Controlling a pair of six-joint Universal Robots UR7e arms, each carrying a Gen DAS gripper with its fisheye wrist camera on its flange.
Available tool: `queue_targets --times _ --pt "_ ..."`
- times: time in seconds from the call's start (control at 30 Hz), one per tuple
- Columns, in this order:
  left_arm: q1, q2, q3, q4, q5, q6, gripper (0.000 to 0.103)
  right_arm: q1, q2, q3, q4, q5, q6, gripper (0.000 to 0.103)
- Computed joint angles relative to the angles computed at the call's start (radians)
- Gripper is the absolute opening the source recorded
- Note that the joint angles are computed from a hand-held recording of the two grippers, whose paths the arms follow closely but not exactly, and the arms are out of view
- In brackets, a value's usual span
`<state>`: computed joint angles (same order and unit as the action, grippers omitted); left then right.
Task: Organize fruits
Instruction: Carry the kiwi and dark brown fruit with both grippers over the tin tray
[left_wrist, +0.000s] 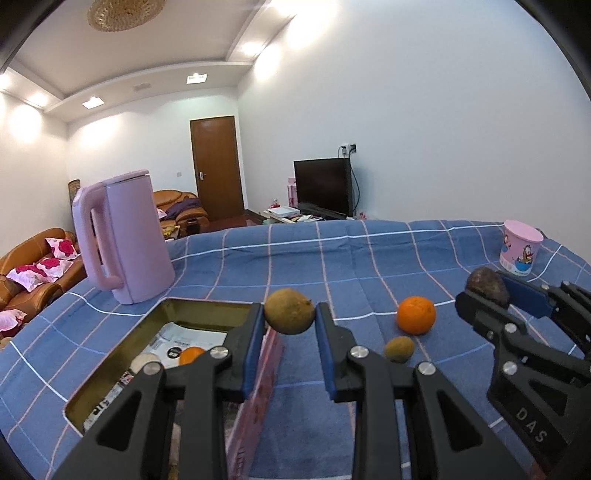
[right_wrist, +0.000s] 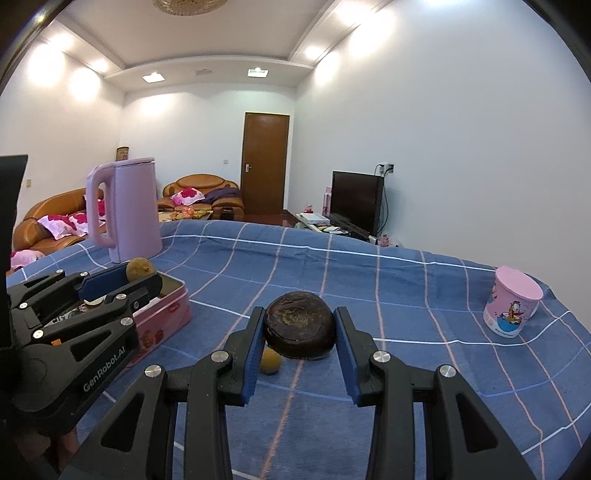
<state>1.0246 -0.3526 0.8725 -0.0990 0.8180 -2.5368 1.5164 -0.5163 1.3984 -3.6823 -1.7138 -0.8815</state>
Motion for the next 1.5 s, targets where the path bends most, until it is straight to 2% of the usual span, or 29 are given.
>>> queue_targets --times 0.43,1.0,1.5 --pt "0.022 -0.065 0.057 0.015 -0.065 -0.035 0.030 0.031 0.030 -0.017 0.078 0.013 -0.014 0.039" --pt "0.044 -0.164 0.168 -0.063 -0.126 -0.022 0.030 0.079 0.068 -0.039 0.158 0.046 -0.031 0.039" --pt "0.082 -0.189 0.157 -0.027 -0.173 -0.041 0.030 0.109 0.098 -0.061 0.228 0.062 -0.057 0.039"
